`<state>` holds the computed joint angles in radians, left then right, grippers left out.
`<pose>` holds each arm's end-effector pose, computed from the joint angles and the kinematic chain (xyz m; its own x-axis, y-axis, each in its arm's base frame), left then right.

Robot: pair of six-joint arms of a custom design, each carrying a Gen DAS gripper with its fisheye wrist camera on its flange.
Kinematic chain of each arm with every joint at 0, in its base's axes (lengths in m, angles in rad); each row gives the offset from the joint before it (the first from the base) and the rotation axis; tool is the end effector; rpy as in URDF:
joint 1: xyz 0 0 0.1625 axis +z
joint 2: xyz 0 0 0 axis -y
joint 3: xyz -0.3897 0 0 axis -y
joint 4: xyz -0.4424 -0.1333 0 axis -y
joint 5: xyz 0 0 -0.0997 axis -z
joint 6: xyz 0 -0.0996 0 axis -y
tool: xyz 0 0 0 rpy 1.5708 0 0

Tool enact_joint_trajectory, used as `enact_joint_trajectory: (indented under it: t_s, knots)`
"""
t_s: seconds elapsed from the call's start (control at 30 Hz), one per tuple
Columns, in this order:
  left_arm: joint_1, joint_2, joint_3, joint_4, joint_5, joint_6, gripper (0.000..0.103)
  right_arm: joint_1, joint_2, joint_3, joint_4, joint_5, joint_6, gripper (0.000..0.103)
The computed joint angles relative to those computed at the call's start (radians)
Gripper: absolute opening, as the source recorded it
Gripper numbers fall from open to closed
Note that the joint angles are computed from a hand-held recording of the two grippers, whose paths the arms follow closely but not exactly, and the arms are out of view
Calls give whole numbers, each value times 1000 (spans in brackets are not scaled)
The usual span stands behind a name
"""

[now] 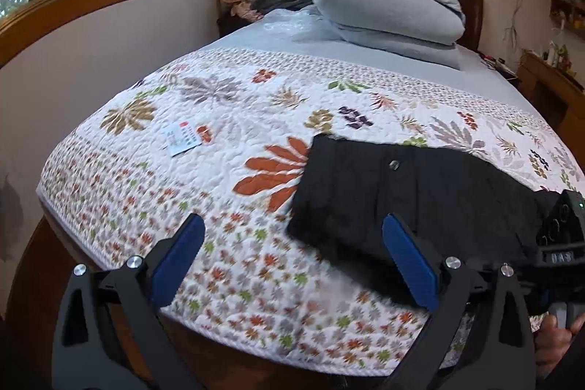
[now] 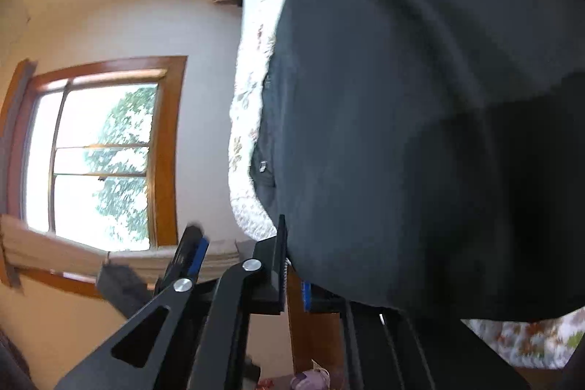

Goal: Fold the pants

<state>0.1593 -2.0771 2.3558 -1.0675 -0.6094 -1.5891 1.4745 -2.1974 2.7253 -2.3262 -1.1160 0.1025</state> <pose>-0.2294 -0.2546 0.2709 -0.7092 -0.1245 -0.6939 0.4668 0.6546 -0.5946 0.1502 -0.2867 0.1906 -0.8894 0.0870 -0.4488 0.1856 0.9659 -0.1806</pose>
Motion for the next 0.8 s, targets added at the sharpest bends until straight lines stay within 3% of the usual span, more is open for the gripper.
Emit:
enact_joint_trajectory:
  t_s: [0.1,0.2,0.27,0.33,0.37,0.4,0.5,0.57,0.67,0.73,0.8]
  knots:
    - [29,29,12,-124,14,96,98,-13,9,0,55,-18,-53,6]
    - [80,87,34,-335,26,265,98,-44,50,2,64,-35,-68,6]
    - [119,136,38,-442,23,354,98,-80,54,-6,117,-9,-89,13]
    - [161,191,39,-549,13,436,98,-89,10,-16,197,-13,-124,22]
    - [177,221,37,-594,15,471,98,-69,-15,-33,239,-39,-135,31]
    - [191,248,37,-638,19,505,98,-65,-11,-39,249,-35,-186,35]
    - [219,324,33,-762,16,609,98,-45,-150,-94,392,-107,-250,35]
    - [231,366,27,-813,9,661,98,-49,-222,-144,407,-170,-290,39]
    - [253,421,12,-840,3,693,98,-86,-260,-236,367,-264,-361,55]
    - [275,450,2,-823,-12,676,98,-146,-260,-274,341,-262,-386,55]
    - [292,460,3,-819,-31,657,98,-231,-249,-300,339,-200,-403,55]
